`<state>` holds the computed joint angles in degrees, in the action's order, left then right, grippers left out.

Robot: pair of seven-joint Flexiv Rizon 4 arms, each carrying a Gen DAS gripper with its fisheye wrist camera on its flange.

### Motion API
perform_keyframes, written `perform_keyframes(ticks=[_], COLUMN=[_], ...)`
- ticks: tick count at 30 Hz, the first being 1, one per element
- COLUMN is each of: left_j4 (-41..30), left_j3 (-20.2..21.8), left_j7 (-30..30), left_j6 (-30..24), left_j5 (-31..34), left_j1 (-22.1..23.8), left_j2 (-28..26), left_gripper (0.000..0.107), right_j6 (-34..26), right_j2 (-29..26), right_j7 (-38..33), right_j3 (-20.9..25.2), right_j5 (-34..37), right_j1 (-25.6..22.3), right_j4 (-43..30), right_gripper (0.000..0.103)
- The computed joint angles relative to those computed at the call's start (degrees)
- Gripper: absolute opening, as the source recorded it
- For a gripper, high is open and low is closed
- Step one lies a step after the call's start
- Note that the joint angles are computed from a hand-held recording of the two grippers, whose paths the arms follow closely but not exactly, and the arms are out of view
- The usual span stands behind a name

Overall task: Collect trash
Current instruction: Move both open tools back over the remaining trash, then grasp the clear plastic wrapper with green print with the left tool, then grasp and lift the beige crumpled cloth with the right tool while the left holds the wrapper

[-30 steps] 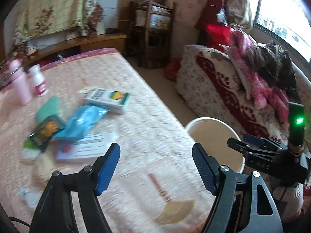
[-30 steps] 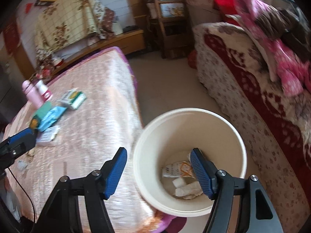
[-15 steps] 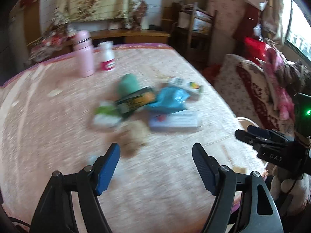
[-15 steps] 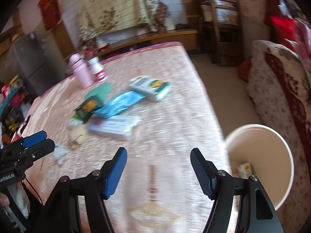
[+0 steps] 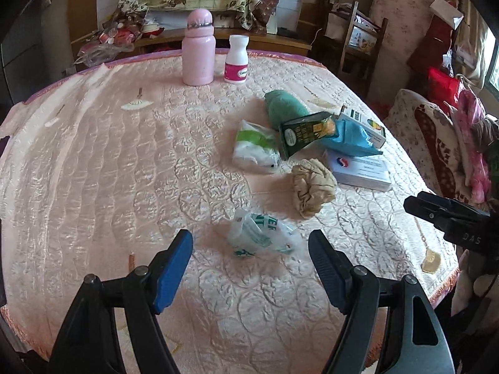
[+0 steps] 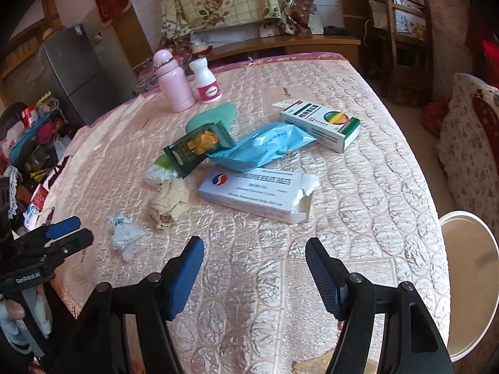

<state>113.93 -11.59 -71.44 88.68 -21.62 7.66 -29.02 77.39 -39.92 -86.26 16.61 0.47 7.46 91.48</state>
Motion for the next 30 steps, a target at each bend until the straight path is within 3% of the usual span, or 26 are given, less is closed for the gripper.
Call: perform_keyframes(ticks=[6,8,9,10,13,19,25,26,27,30], left_j4=[-2.6,-4.0,-4.6,-5.0,-4.4,-2.3,-2.5,-2.6,-2.6,-2.8], left_j3=[-2.3,-2.6,-2.5,-2.8,-5.1,-5.6,-1.9,-1.4,-1.3,-0.6], left_j7=[1.6,2.1,2.3,2.6,4.1,5.7,4.7,4.5,4.4,3.7], left_j6=[-0.3,-1.8,-3.0,-4.1,-3.3,-2.7,-2.1,-2.0,-1.8,-1.2], left_j5=[0.3,0.1,0.0,-0.5,-2.3,-5.0,-4.5,-4.2,-4.2,-3.5], left_j1=[1.2,1.3,1.2,1.6,3.7,5.8,3.7,3.3,3.2,2.4], left_j2=[-3.4,-4.8,-5.2,-5.6,-5.7,-3.1,-1.9,-1.8,-1.8,-1.8], left_gripper=[0.076,0.066,0.051,0.044,0.03,0.028,0.028,0.029,0.029,0.029], right_j6=[-1.6,-1.9,-2.1,-2.3,-3.0,-4.5,-9.1,-9.9,-10.3,-10.8], right_j2=[-0.7,-0.9,-1.0,-1.3,-2.1,-5.4,-10.7,-11.3,-11.8,-12.0], right_j7=[-0.2,-0.4,-0.5,-0.8,-1.7,-4.1,-3.8,-3.6,-3.2,-4.3], right_j3=[0.1,0.0,0.1,0.3,0.9,2.1,0.8,0.2,-0.6,1.0], right_j5=[-0.1,-0.2,-0.3,-0.2,-0.3,-0.6,-1.5,-1.7,-2.0,-0.2], right_j1=[0.4,0.8,0.9,1.0,1.6,3.7,7.8,8.5,9.2,8.0], right_j4=[-1.2,-1.5,-1.8,-2.2,-3.5,-8.8,-16.9,-17.8,-18.3,-18.6], right_gripper=[0.071,0.071,0.071,0.071,0.071,0.071,0.071,0.061,0.038,0.037])
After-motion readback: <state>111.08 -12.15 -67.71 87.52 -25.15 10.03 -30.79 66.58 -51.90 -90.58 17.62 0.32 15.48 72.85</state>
